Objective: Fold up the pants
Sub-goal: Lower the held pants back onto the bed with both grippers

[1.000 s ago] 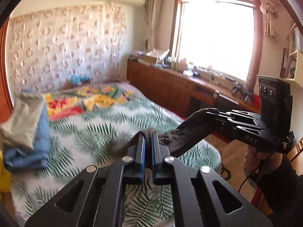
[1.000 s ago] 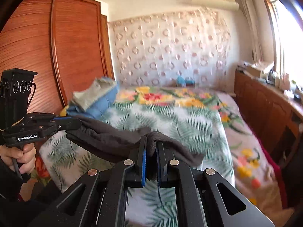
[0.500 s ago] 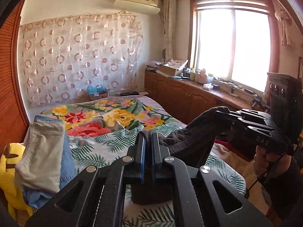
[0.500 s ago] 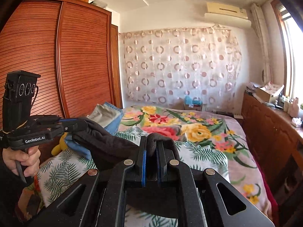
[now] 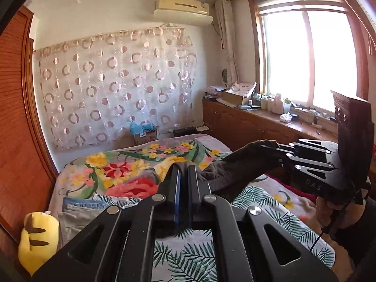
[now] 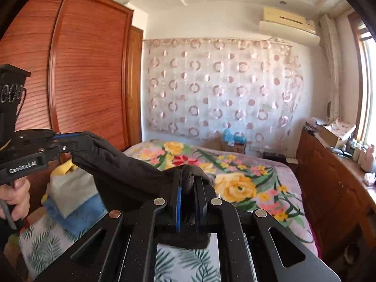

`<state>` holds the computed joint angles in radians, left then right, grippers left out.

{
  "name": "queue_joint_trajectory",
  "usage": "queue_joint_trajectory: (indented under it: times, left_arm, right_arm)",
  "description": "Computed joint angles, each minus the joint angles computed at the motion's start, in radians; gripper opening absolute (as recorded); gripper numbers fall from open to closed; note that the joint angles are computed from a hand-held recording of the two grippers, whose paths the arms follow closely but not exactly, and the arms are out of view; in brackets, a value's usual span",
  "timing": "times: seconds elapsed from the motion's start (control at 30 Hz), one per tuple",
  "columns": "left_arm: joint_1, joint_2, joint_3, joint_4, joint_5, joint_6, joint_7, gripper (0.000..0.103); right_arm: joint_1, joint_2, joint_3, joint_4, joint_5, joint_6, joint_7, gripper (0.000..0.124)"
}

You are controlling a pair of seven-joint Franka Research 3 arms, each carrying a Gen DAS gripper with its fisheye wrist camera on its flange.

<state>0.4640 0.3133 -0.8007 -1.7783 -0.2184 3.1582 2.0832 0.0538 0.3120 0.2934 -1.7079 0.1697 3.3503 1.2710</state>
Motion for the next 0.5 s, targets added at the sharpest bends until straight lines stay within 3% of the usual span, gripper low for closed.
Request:
queue_joint_trajectory:
  times: [0.07,0.13,0.23,0.3,0.4,0.5]
  left_arm:
    - [0.056,-0.008,-0.051,-0.051,-0.013,0.015,0.02,0.006]
    - [0.131,-0.01,-0.118,-0.116,-0.02,0.034,0.028,0.006]
    - [0.205,-0.014,-0.173,-0.223,-0.002,0.049,0.011,0.006]
    - [0.283,-0.01,-0.246,-0.284,0.009,0.056,0.006,0.006]
    - [0.388,-0.007,-0.345,-0.375,0.03,0.066,-0.013,0.006]
    - [0.499,-0.001,-0.45,-0.449,0.058,0.076,-0.039,0.006]
  right_arm:
    - [0.04,0.006,-0.034,-0.011,0.015,0.003,0.002,0.008]
    - [0.02,0.007,-0.004,-0.044,0.01,-0.004,0.008,0.008]
    - [0.106,0.014,-0.082,-0.081,0.035,-0.031,0.001,0.008]
    - [0.087,0.015,-0.045,-0.122,0.048,-0.042,-0.002,0.008]
    - [0.172,0.002,-0.115,-0.196,0.084,-0.035,0.007,0.008]
    - [0.171,-0.017,-0.099,-0.256,0.106,-0.039,0.021,0.008]
